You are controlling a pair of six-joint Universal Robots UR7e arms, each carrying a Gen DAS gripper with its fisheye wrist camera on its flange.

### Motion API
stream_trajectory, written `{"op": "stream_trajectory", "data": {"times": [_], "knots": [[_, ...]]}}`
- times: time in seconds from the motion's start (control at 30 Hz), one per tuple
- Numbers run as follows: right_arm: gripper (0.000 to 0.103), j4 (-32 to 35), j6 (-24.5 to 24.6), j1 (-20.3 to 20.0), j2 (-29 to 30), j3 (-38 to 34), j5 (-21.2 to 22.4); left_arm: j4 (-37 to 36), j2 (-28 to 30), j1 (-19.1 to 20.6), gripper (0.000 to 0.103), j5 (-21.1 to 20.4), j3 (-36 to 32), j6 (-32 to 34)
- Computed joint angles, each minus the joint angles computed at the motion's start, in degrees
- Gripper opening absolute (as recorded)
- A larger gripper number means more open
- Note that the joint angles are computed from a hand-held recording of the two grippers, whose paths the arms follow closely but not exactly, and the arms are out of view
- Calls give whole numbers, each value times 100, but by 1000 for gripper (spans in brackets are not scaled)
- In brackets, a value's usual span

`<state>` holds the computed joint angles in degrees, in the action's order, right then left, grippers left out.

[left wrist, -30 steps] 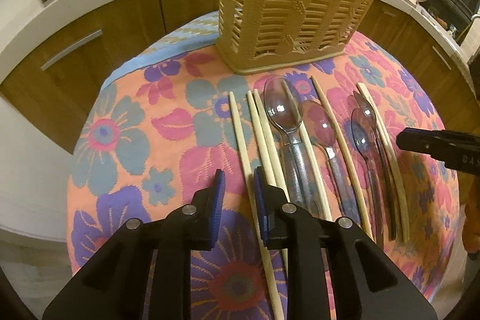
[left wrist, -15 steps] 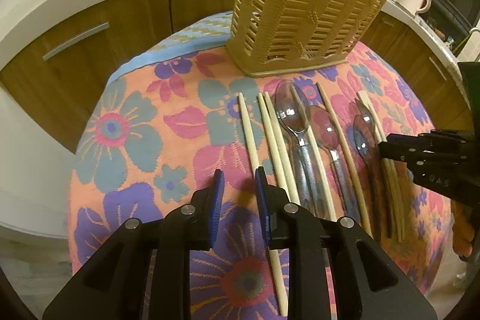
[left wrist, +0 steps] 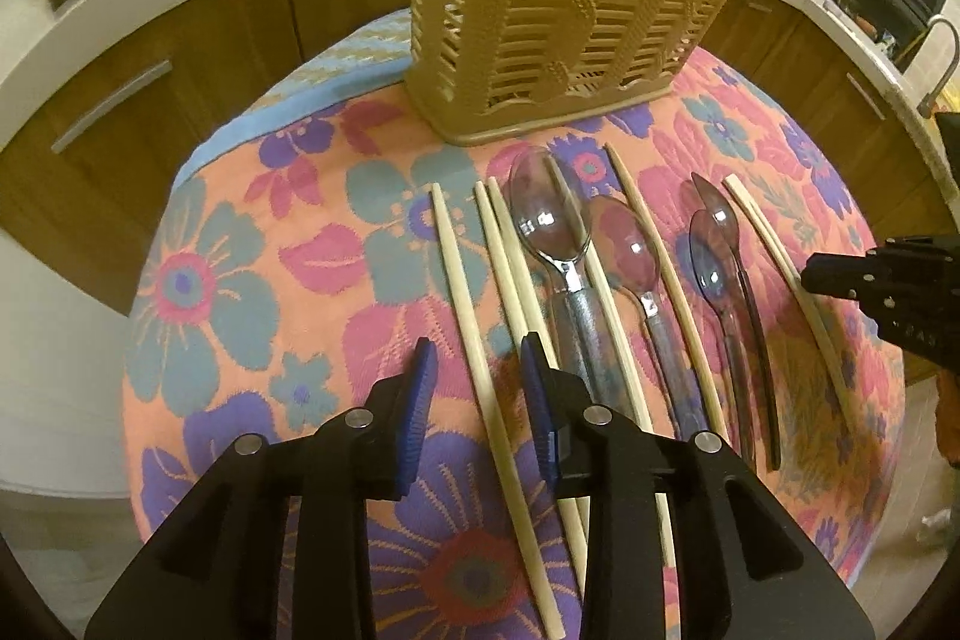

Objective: Organize utensils
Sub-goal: 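Grasp another wooden chopstick with the left tool while the right tool grasps a chopstick pair, then lift the chopstick with the left tool while the right tool carries its chopsticks over the holder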

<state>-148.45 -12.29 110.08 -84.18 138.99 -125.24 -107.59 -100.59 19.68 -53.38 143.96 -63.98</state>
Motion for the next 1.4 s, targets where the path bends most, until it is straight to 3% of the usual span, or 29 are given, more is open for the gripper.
{"op": "stream_trajectory", "data": {"times": [0.17, 0.2, 0.37, 0.5, 0.67, 0.73, 0.77, 0.9, 1.0, 1.13, 1.3, 1.4], "knots": [[15, 414, 15, -279, -146, -157, 588, 13, -176, 62, 23, -93, 11, 72], [20, 424, 47, -249, -144, -161, 576, 61, -114, 64, 24, -100, -29, 93], [20, 404, 114, -87, 75, -284, 325, 241, 316, 120, 27, -32, -247, 209], [22, 787, 203, -137, 195, -467, 226, 268, 417, 160, 27, -38, -312, 336], [22, 729, 295, 39, 524, -550, -33, 303, 462, 142, 26, -19, -318, 394], [19, 689, 276, 124, 602, -537, -171, 471, 546, 77, 20, 54, -348, 299], [12, 614, 312, 192, 688, -517, -225, 561, 614, 46, 17, 100, -368, 233], [10, 410, 244, 279, 752, -428, -249, 812, 897, -158, 5, 274, -390, -138], [10, 289, 99, 324, 519, -240, -27, 714, 813, -234, 4, 278, -307, -223], [10, 140, -177, 438, 80, -119, 424, 484, 5, -618, 4, 402, -43, -402], [10, -191, -476, 662, -286, -217, 1020, 35, -824, -1364, 4, 979, 71, -349], [10, -562, -698, 767, -393, -340, 1384, -407, -858, -1634, 4, 1454, -24, -8]]}}
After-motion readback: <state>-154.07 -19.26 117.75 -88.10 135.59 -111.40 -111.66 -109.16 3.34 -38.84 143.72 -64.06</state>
